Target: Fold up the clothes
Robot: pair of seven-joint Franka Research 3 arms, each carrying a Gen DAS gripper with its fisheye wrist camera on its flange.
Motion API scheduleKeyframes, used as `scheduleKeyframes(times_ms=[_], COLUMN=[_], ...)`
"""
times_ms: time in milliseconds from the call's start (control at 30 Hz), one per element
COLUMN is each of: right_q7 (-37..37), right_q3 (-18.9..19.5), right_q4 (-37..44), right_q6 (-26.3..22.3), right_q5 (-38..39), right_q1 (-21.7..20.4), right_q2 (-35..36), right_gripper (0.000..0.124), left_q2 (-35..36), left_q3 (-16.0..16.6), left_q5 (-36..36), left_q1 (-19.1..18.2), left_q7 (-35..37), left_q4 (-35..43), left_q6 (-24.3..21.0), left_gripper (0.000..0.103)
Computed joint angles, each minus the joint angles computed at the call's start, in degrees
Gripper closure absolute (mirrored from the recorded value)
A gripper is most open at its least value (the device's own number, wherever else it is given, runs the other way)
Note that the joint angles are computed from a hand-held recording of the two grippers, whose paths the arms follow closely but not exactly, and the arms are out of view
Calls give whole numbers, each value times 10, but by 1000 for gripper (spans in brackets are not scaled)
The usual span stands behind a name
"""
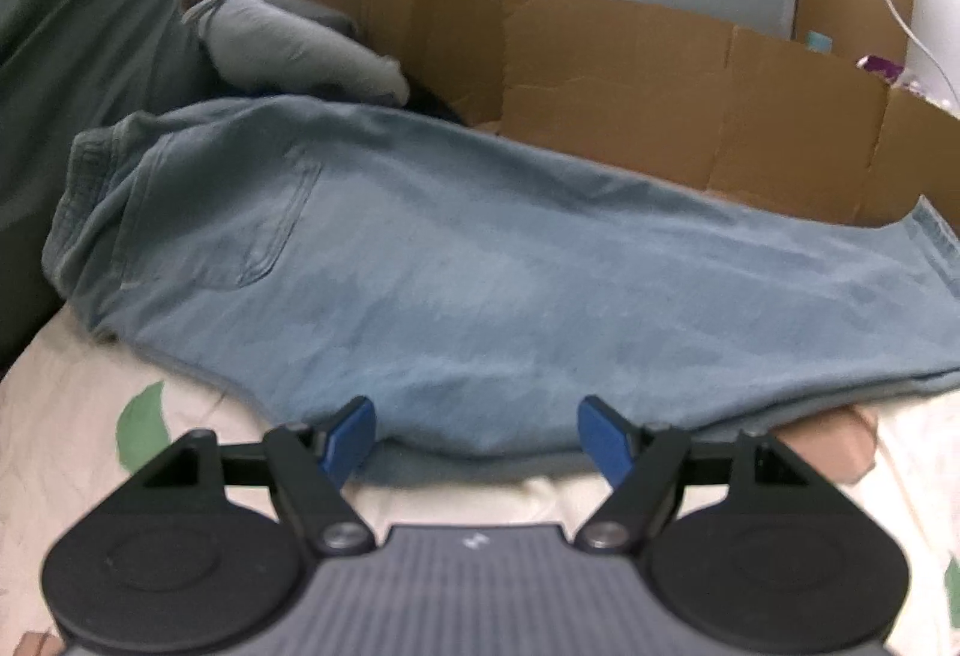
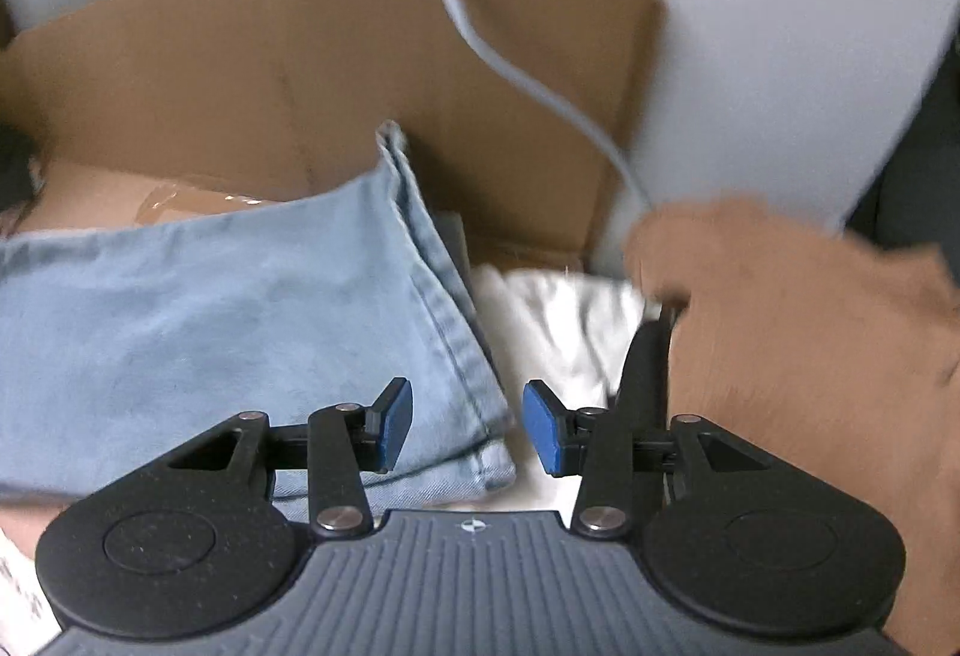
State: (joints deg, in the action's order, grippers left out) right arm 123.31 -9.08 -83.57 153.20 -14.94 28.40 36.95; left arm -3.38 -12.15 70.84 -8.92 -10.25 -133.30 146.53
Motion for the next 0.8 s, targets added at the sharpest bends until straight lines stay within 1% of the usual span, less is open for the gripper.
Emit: scheduleKeyframes(times_ms=[67,200,300,400,500,633,733,800], right_q7=[17,24,16,-7,0,12,19,29], right_q3=[7,39,54,75,78,91,94,89], right_q4=[-16,-31,-35,-43,-53,-66,-73,-82], right_q6=[31,79,83,93,107,149,176,200], right_q5=[24,103,148,184,219,268,291,304], right_q1=[-13,-44,-51,-61,-58,-60,-52,-41], right_q2=[4,17,23,26,27,38,45,47], right_gripper=[76,76,76,76,75,75,74,72], left_q2=[18,54,73,83,88,91,88,87], left_q3=[-2,2,8,17,24,28,30,31], left_q5=[4,15,20,22,24,24,28,36], left_q1=[-3,-14,-23,-26,-26,-28,-27,-27], left_q7=[1,-13,-36,-62,-94,-116,-134,-149], left_q4=[18,48,64,71,71,68,62,59], left_q6=[-1,2,11,33,59,73,87,97], left_gripper=[26,26,26,26,26,26,26,26])
